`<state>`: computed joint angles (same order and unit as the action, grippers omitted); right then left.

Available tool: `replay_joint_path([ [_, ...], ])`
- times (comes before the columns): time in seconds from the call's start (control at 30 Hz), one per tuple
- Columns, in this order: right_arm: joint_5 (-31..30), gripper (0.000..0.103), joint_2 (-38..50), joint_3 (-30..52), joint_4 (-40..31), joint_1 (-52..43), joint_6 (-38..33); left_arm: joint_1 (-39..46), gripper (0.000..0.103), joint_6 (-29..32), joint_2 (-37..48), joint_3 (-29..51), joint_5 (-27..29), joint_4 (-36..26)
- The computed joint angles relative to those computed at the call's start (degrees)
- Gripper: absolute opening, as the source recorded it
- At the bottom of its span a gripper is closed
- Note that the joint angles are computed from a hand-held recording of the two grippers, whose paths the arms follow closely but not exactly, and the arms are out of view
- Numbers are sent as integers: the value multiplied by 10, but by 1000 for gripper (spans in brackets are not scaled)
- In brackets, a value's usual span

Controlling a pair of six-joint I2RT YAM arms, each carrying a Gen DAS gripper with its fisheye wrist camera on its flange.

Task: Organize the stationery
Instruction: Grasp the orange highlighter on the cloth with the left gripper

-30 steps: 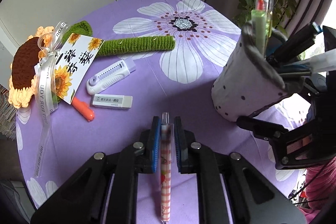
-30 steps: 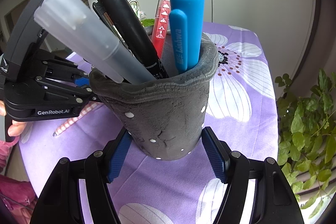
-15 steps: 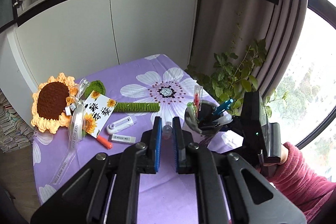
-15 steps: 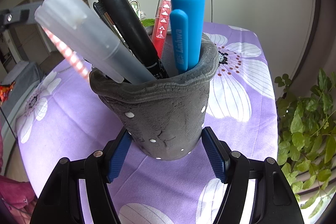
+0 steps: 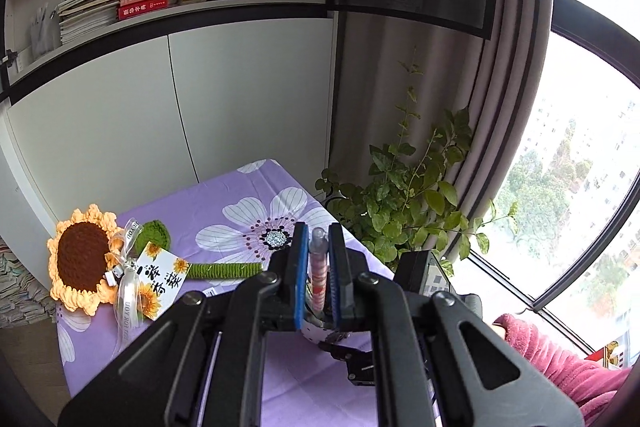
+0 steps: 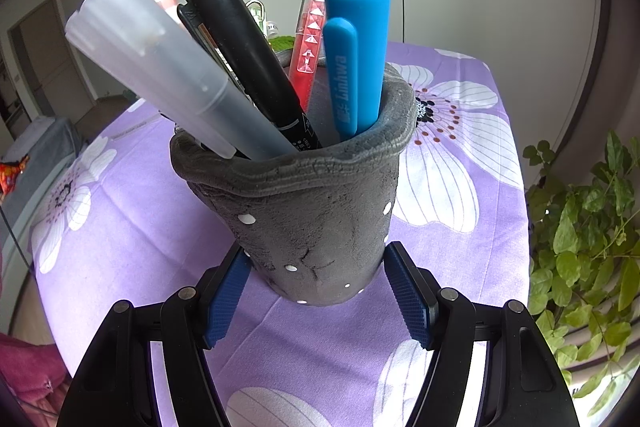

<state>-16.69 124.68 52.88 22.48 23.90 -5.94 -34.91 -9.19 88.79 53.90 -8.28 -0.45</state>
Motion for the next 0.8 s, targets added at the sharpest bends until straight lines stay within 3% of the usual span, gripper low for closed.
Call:
replay_joint_path([
  [0.4, -1, 70, 0, 0, 0, 0, 0, 23, 10, 2, 122, 42, 34, -38],
  [0.47, -1, 70, -1, 0, 0, 0, 0, 35, 18, -6, 111, 30, 39, -36],
  [0.57, -1, 70, 0, 0, 0, 0, 1, 62, 40, -40, 82, -4, 11, -9],
  [0.63, -1, 70, -1, -1, 0, 0, 1, 90, 38, -75, 83, -9, -20, -15],
  [0.8, -1, 70, -1, -1, 0, 0, 1, 186, 34, -159, 174, 30, -27, -78],
])
